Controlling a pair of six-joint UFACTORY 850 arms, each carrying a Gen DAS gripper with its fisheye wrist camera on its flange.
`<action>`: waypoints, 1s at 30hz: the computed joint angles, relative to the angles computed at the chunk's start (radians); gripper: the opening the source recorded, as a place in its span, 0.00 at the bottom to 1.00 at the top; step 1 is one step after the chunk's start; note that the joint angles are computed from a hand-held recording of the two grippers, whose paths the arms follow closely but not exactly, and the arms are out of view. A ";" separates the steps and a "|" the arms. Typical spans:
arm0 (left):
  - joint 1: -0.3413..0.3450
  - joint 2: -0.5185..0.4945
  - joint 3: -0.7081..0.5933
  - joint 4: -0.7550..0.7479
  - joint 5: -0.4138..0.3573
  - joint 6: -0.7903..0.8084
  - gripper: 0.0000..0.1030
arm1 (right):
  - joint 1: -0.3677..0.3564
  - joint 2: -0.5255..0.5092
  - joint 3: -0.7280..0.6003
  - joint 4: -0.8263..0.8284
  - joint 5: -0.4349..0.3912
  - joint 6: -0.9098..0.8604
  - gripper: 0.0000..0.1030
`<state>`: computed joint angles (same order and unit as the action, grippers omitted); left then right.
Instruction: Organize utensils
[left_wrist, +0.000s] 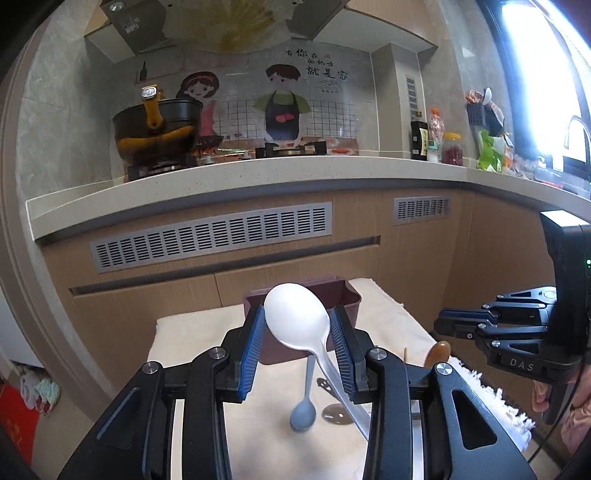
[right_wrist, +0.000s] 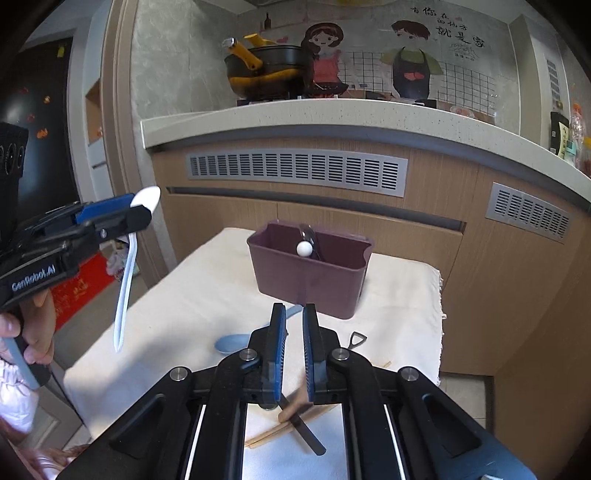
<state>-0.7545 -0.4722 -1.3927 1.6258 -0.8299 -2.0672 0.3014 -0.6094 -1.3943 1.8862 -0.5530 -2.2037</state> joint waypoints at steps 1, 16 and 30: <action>0.001 0.000 0.003 -0.003 0.003 -0.001 0.37 | -0.003 -0.002 -0.006 -0.017 0.003 0.018 0.08; 0.041 -0.092 0.018 -0.196 0.151 0.010 0.37 | -0.085 -0.232 -0.178 -0.636 -0.012 0.907 0.37; 0.053 -0.109 0.013 -0.229 0.168 0.016 0.37 | 0.029 -0.381 -0.394 -0.864 0.227 1.242 0.54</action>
<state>-0.7017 -0.5816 -1.3796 1.3966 -0.6623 -2.0509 0.3309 -0.9902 -1.7881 1.0226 -0.3259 -0.9614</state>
